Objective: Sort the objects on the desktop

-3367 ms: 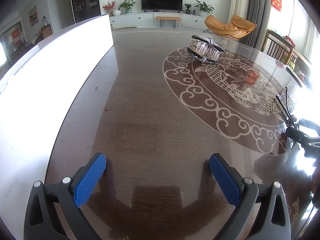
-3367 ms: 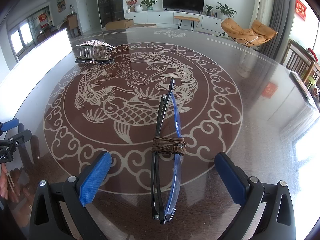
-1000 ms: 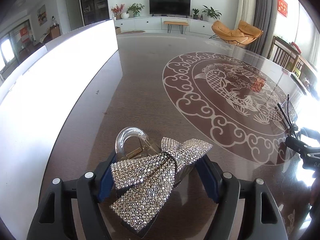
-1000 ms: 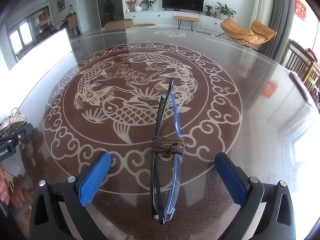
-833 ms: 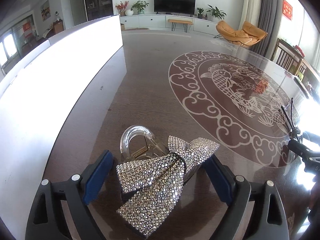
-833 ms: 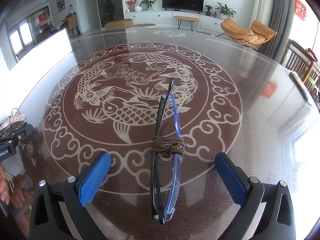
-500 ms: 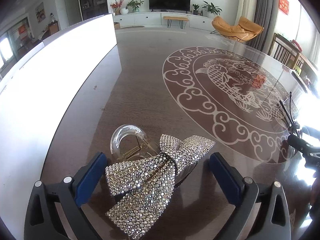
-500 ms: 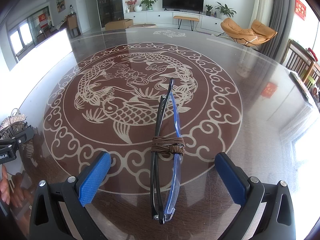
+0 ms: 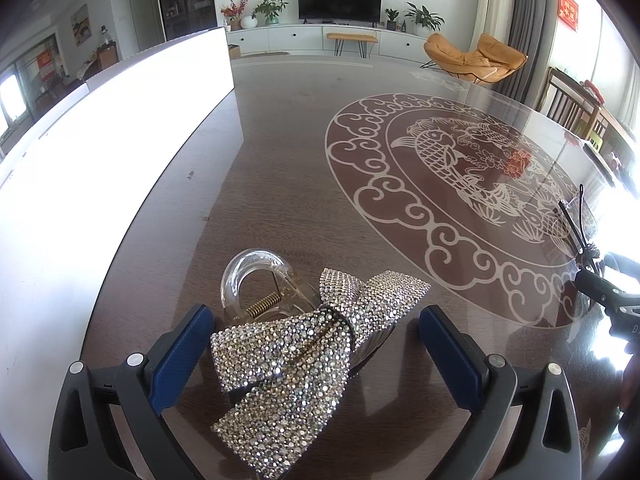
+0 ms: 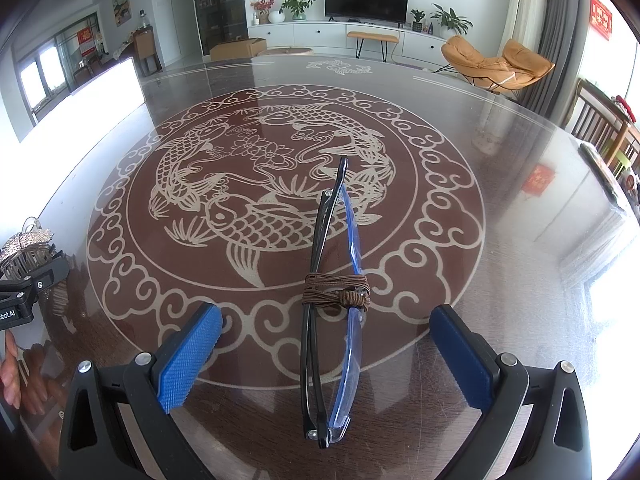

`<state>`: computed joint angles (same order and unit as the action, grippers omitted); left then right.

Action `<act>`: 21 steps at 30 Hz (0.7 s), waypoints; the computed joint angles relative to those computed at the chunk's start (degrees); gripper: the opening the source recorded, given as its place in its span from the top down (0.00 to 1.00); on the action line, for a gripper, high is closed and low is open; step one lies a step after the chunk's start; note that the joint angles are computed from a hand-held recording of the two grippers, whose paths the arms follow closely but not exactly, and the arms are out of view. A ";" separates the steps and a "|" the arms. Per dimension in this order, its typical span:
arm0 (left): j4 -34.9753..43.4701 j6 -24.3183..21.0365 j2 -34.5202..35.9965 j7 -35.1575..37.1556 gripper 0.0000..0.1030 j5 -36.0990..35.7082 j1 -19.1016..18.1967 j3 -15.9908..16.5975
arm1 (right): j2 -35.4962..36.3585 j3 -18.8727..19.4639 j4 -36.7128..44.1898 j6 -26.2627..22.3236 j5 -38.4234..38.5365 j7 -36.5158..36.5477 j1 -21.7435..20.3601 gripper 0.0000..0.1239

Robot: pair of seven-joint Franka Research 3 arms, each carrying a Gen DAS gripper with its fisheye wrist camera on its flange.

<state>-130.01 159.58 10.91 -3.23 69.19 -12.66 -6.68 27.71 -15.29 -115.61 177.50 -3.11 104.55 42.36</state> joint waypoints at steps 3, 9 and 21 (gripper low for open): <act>-0.06 0.41 -0.04 0.02 0.00 0.02 0.06 0.03 | 0.02 0.08 0.06 -0.12 0.10 -0.04 0.05 0.17; -1.48 3.79 -0.71 17.26 0.00 -11.91 2.90 -1.74 | 0.04 10.38 6.77 -13.63 1.02 -7.25 -9.86 0.19; -6.29 10.82 -7.92 5.98 0.54 -0.38 2.53 1.36 | -2.56 16.76 8.16 -18.84 2.78 -11.80 -14.96 0.76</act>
